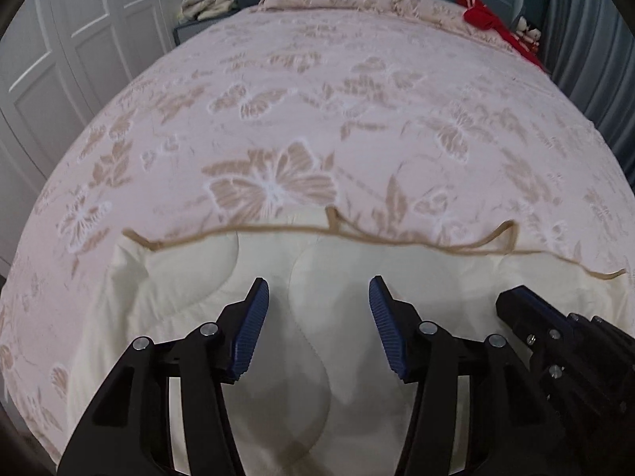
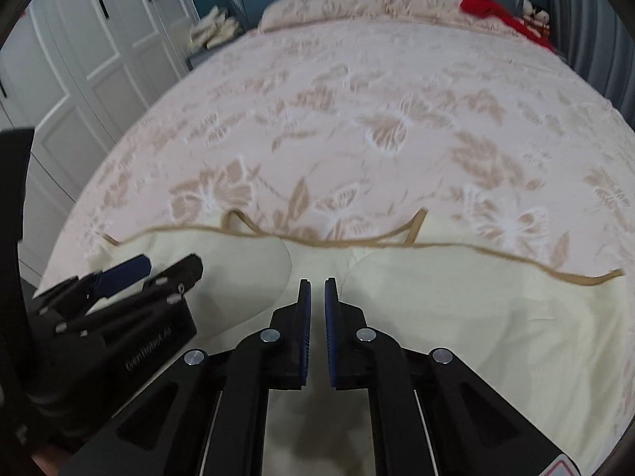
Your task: Fold large clothes
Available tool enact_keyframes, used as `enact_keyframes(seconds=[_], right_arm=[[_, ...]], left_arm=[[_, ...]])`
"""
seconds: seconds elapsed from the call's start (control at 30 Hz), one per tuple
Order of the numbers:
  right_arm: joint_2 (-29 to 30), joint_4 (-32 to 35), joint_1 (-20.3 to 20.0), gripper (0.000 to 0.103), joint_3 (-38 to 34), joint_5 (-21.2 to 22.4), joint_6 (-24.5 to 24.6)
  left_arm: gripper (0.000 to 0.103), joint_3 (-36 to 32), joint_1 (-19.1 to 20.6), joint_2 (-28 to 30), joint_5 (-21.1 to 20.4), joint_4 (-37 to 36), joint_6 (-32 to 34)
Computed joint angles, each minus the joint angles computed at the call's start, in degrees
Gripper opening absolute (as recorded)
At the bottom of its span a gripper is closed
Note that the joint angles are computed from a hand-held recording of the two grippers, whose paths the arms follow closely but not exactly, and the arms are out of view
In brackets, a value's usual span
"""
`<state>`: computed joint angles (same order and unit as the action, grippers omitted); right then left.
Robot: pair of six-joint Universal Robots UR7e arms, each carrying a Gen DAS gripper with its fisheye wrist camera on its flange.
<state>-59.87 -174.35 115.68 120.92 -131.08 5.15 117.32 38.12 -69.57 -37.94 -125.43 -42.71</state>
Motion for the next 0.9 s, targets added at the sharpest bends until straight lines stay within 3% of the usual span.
enact_keyframes(seconds=[0.2, 0.5, 0.9], right_arm=[[2.5, 0.9, -3.1, 0.005, -0.2, 1.1, 0.5], [5.8, -5.2, -4.3, 0.002, 0.5, 0.3, -2.1], [7.3, -12.1, -5.5, 0.001, 1.5, 2.0, -4.6]], left_arm=[[0.052, 1.4, 1.5, 1.3, 0.8, -1.3, 0.3], [0.052, 3.4, 1.4, 4.3, 5.2, -5.9, 2.5], [0.054, 5.7, 1.5, 6.0, 7.8, -13.9, 5.7]])
